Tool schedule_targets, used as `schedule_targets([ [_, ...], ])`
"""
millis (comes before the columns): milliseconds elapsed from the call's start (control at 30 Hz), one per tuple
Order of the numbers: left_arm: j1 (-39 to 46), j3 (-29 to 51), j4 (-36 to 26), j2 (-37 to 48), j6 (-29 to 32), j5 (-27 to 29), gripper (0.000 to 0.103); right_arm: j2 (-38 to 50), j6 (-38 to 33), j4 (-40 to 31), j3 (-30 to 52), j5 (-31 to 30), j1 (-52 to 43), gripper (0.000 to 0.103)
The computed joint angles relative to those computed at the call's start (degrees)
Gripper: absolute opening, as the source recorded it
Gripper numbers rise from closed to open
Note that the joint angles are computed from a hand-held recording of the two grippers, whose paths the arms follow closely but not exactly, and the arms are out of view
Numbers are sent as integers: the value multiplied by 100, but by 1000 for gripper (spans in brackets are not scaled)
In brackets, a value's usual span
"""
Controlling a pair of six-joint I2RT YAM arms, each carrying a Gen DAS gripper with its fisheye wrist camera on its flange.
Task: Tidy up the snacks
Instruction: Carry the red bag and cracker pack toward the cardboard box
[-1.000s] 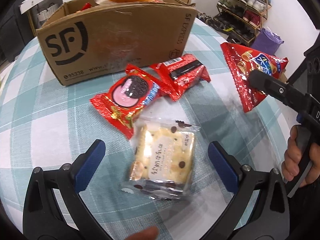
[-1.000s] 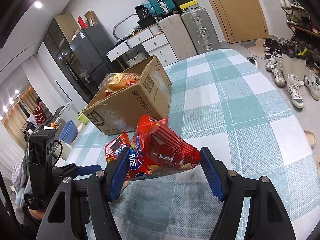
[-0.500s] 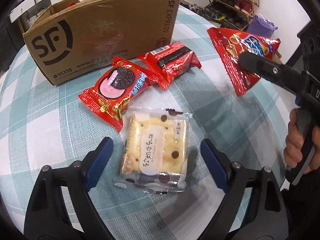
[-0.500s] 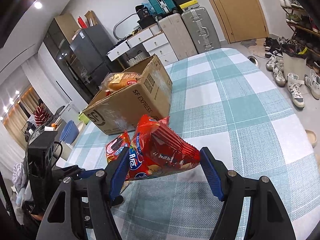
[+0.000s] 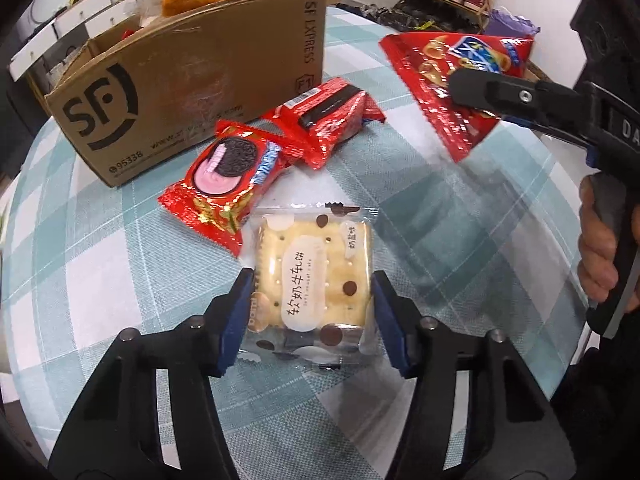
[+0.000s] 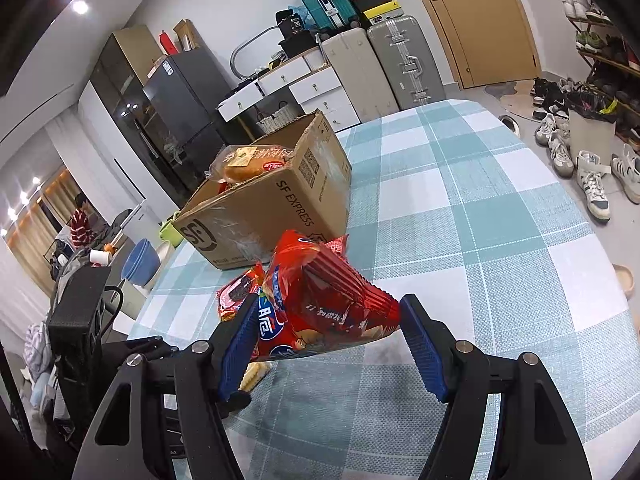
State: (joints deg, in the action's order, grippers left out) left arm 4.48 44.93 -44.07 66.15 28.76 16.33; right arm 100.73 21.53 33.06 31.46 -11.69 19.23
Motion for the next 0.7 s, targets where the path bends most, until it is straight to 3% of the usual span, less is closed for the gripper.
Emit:
schedule_targets([
  [100, -38, -81, 31, -132, -6, 29, 55, -31, -8, -11, 0, 34, 26, 71],
  [467, 855, 315, -614, -470, 137, 1008, 55, -282, -65, -82, -27, 189, 190, 71],
  [700, 1590, 830, -663, -183, -35, 1575, 55, -418, -95, -243, 59, 324, 350, 71],
])
